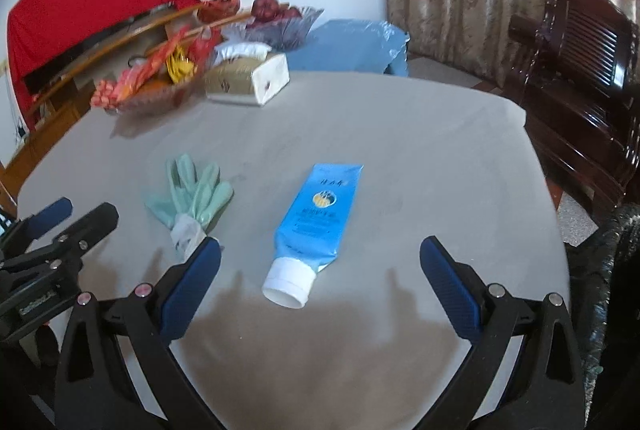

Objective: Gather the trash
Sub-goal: 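Return to the table and grasp the blue hand-cream tube with the right tool, then grasp the remaining green glove with the left tool while the right tool holds the tube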

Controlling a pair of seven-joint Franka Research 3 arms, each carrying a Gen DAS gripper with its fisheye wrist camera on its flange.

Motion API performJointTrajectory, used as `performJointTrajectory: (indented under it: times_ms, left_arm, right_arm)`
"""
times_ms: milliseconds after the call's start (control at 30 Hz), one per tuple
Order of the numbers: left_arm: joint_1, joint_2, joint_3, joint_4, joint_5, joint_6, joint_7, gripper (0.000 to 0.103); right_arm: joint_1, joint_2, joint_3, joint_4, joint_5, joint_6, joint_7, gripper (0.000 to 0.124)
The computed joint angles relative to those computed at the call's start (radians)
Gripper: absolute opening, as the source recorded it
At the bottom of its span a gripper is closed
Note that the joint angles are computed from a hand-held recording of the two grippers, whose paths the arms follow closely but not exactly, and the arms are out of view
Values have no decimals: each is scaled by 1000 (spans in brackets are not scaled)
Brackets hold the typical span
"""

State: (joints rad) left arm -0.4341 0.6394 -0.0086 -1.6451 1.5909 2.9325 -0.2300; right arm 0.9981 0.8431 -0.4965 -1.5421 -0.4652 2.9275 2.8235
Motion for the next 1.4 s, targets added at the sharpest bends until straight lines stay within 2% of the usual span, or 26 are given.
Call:
performJointTrajectory:
  times_ms: [100,233,433,533,567,600,667,733,933,1167,1400]
  left_arm:
    - [4,12,1,9,-13,7,15,89]
    - [7,26,8,18,-32,26,22,89]
    - [-5,42,24,24,-79,46,50,89]
    - [-13,51,33,30,-102,58,69,89]
    - [-15,54,36,33,-112,62,76,89]
    - [-16,59,37,37,-126,67,88,89]
    - [-22,67,43,43,-155,75,109,89]
    - [-31,76,49,52,-189,84,136,89]
    - [-52,114,56,89,-322,99,259,89]
    - [-49,179,8,161,-536,46,480,89]
    - [-50,250,-35,256,-730,-43,638,90]
  right_arm:
    - [-60,11,66,38,33,-27,-55,83]
    - [-104,28,114,74,63,-48,-102,81]
    - [-183,65,211,142,134,-87,-193,66]
    - [-165,71,192,142,135,-90,-200,61]
    - [-160,71,187,142,132,-95,-206,56]
    - [-161,70,189,140,132,-89,-212,45]
    - [-169,63,196,127,141,-72,-224,42]
    - [-171,57,199,119,148,-70,-244,42]
    - [-135,6,145,23,143,-42,-206,42]
    - [-93,-51,75,-101,125,-1,-155,42]
    - [-84,-51,62,-129,134,21,-160,42]
